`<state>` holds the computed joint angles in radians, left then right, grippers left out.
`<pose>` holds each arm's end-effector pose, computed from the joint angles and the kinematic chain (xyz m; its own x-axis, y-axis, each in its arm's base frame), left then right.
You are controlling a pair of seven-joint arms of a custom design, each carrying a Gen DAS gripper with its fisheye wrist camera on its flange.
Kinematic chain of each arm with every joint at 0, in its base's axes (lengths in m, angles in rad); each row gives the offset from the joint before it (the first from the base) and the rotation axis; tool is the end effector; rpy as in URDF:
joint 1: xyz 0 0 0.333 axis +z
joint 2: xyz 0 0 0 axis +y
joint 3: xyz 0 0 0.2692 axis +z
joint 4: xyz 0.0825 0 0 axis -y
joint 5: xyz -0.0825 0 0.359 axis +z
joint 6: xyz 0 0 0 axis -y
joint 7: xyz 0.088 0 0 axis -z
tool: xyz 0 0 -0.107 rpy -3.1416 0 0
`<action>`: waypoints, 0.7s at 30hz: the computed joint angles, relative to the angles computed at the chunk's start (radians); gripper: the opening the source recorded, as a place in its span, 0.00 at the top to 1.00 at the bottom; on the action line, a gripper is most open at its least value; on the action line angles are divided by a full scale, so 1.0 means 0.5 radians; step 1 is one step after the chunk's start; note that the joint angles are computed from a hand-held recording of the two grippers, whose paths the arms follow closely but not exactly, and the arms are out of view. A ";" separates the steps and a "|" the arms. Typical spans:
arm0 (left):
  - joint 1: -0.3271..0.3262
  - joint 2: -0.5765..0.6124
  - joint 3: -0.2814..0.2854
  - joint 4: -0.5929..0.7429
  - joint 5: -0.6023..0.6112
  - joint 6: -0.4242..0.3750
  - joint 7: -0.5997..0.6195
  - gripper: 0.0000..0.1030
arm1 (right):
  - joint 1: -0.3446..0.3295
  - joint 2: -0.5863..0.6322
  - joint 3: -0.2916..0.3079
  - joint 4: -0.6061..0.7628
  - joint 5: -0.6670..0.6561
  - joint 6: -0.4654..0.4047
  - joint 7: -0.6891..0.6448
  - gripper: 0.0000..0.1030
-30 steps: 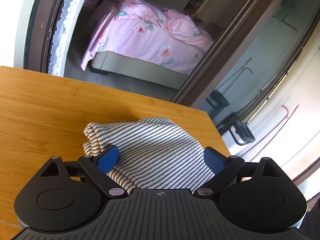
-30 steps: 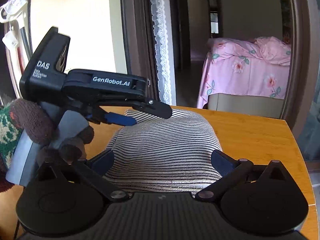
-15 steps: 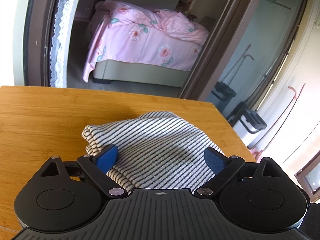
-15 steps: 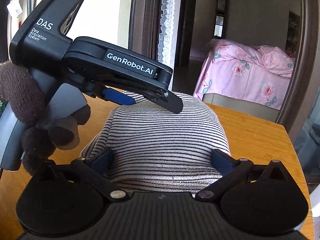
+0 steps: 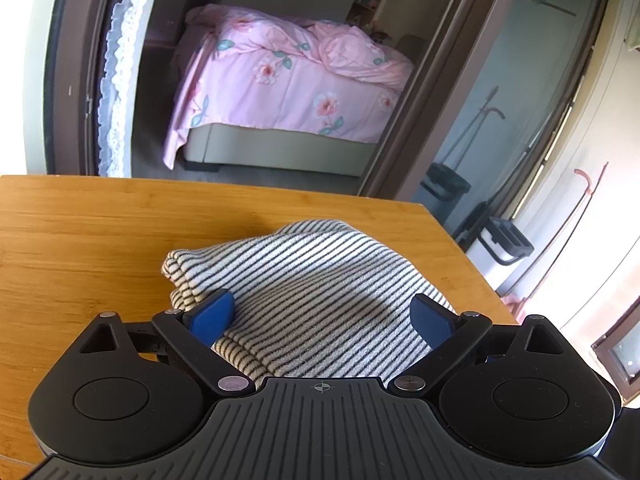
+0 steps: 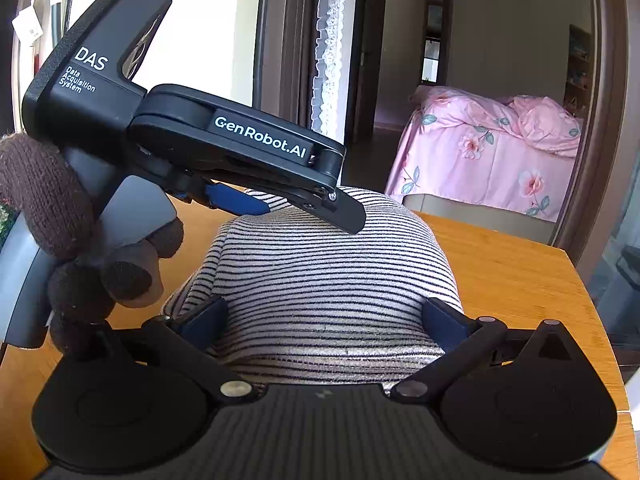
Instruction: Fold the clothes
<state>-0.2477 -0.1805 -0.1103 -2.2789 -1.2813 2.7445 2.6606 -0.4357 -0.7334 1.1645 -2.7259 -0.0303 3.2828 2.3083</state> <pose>0.4859 -0.1425 0.4464 -0.4999 -0.7982 0.3361 -0.6532 0.0926 -0.7515 0.3251 0.2899 0.3938 0.1939 -0.9789 0.0646 -0.4742 -0.1511 -0.8674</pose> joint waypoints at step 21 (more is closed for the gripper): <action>0.003 -0.277 0.092 -0.219 0.038 0.013 -0.332 0.04 | 0.002 0.000 -0.010 -0.041 0.027 0.057 -0.015 0.00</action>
<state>-0.2462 -0.3189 -0.0645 -2.3884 -1.2625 2.7511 2.4944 -0.4346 -0.7335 1.1597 -2.7463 -0.0169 3.3113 2.3008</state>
